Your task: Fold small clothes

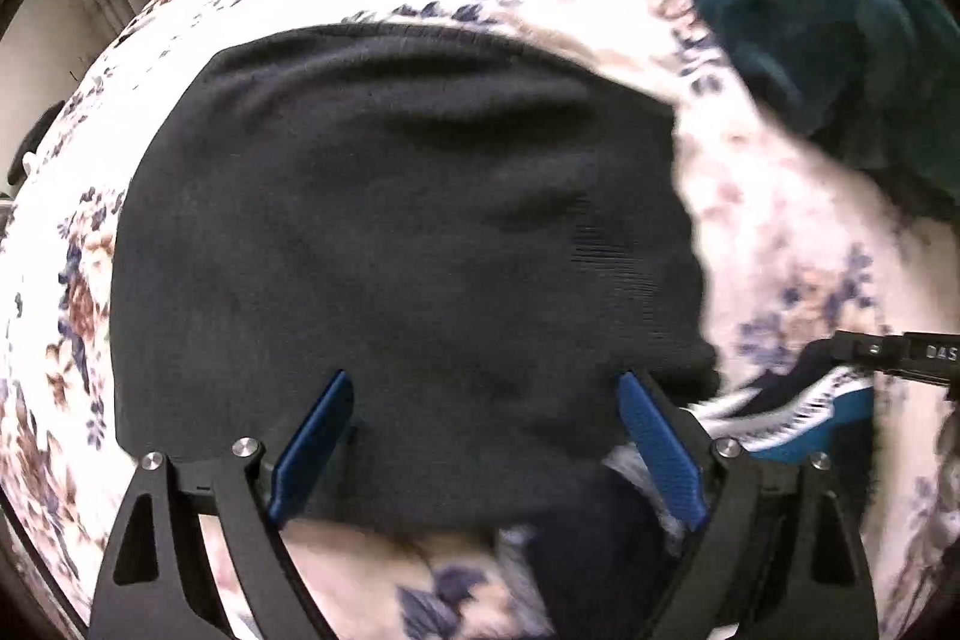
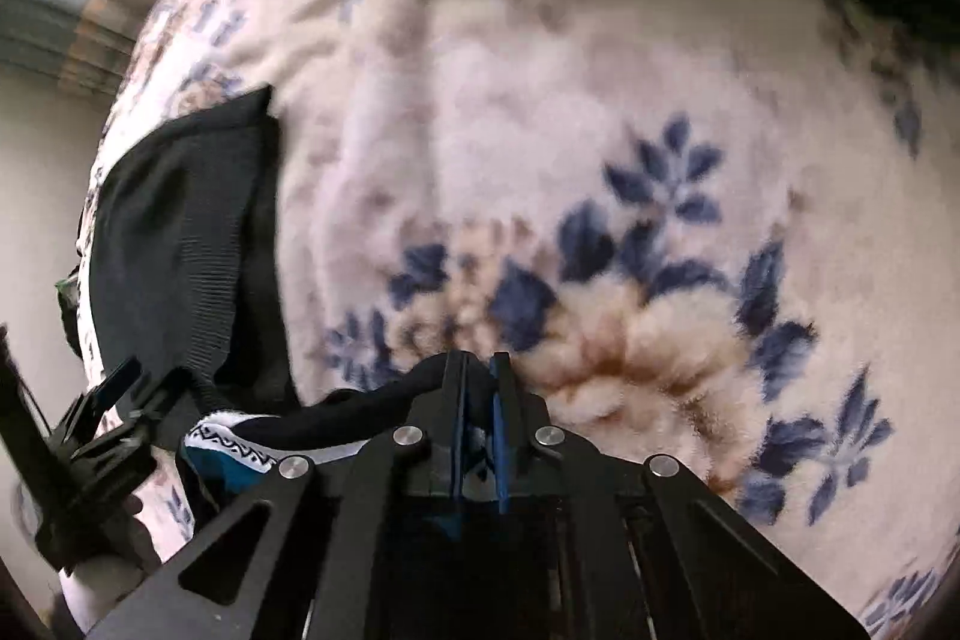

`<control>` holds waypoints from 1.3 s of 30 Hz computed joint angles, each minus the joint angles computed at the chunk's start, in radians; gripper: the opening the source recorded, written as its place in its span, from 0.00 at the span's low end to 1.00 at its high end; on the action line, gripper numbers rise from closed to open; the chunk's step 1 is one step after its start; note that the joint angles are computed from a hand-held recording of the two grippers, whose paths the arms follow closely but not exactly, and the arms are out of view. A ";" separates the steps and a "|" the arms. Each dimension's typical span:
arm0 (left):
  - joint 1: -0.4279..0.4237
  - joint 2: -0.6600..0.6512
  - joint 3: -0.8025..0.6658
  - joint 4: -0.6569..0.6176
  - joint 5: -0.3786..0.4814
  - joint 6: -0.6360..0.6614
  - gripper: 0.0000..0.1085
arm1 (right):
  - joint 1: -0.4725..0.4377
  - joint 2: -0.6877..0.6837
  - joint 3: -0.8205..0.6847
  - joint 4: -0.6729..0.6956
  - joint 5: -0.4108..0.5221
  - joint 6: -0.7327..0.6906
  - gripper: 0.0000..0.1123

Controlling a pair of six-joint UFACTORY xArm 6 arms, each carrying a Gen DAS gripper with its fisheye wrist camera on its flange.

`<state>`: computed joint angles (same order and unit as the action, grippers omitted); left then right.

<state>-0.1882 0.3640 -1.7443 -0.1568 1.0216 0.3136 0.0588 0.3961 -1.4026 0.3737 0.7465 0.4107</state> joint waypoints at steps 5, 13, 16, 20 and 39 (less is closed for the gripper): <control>-0.052 -0.094 0.140 -0.008 -0.046 0.101 0.84 | -0.013 -0.135 0.138 0.033 -0.049 0.014 0.38; -0.052 -0.027 0.128 0.148 -0.097 0.035 0.85 | 0.024 -0.178 0.234 0.033 0.074 -0.011 0.10; -0.046 -0.043 0.109 0.119 -0.063 0.014 0.85 | 0.000 -0.196 0.281 0.107 0.036 -0.015 0.10; -0.040 -0.143 0.170 0.024 -0.030 0.015 0.85 | -0.009 -0.251 0.286 0.086 0.056 0.002 0.25; -0.078 -0.115 0.199 0.106 -0.071 -0.016 0.85 | 0.068 -0.380 0.353 -0.031 -0.079 0.034 0.47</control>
